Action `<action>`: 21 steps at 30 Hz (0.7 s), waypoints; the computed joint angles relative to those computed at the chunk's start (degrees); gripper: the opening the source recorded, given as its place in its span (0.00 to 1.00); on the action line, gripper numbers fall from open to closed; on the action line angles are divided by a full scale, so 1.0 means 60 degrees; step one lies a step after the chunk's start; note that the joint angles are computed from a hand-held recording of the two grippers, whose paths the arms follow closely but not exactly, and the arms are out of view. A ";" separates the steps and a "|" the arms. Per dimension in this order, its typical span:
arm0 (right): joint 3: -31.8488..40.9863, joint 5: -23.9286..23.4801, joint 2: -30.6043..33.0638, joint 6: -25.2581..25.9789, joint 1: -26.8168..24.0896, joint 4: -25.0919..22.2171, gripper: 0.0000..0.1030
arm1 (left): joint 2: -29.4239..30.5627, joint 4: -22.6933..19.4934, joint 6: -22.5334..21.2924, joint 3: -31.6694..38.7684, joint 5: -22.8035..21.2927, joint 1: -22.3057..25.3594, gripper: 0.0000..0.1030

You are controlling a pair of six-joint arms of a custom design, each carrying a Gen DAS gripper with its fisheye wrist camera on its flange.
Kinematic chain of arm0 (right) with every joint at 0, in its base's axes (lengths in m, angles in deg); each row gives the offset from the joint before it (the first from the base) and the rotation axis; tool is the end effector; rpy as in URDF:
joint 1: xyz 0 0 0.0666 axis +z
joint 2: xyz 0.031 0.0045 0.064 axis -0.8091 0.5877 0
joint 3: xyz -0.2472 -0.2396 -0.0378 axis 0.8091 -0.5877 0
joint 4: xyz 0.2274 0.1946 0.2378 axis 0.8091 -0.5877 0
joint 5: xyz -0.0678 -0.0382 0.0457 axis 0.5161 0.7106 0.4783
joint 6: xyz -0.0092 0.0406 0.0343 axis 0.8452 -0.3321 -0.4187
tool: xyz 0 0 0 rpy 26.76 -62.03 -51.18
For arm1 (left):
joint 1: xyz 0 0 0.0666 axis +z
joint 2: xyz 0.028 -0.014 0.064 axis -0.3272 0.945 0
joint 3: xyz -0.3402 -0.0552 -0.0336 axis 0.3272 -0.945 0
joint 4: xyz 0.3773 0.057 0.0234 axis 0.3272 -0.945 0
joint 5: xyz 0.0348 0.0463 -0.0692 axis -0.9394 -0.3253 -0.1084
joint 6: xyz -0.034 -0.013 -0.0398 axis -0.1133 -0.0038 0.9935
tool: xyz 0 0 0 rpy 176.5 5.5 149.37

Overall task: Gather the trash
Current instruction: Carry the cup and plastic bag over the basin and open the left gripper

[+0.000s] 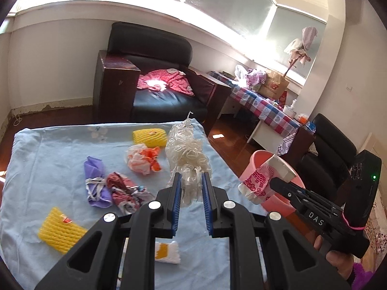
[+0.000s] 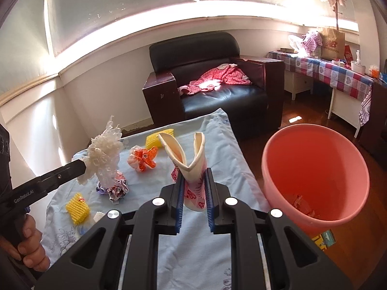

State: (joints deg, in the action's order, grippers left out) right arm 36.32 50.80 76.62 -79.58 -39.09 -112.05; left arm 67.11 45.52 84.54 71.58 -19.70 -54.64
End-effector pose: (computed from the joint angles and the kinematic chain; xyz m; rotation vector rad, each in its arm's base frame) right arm 0.3587 0.1019 0.3841 -0.2421 2.1670 0.4307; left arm 0.2670 -0.1779 0.4227 -0.1708 2.1471 -0.3886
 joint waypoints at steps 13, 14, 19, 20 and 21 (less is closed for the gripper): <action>-0.0384 -0.0443 -0.0447 0.0021 -0.2333 0.0085 0.16 | 0.2604 0.0718 -0.0755 0.1982 0.0291 -0.1144 0.15; -0.0414 -0.0450 -0.0447 0.0028 -0.2486 0.0115 0.16 | 0.2783 0.0739 -0.0817 0.2122 0.0355 -0.1174 0.15; -0.0399 -0.0551 -0.0226 -0.0027 -0.3032 0.0197 0.16 | 0.3672 0.0793 -0.1018 0.2875 0.0629 -0.1423 0.15; -0.0416 -0.0550 -0.0198 -0.0047 -0.3088 0.0226 0.16 | 0.3842 0.0784 -0.1046 0.3030 0.0699 -0.1458 0.15; -0.0437 -0.0572 -0.0172 -0.0060 -0.3168 0.0256 0.16 | 0.4010 0.0756 -0.1058 0.3189 0.0743 -0.1502 0.15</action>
State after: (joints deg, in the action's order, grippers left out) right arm 33.70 47.37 75.59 -79.93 -58.10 -110.52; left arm 91.17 50.05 78.19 90.71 -15.24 -63.66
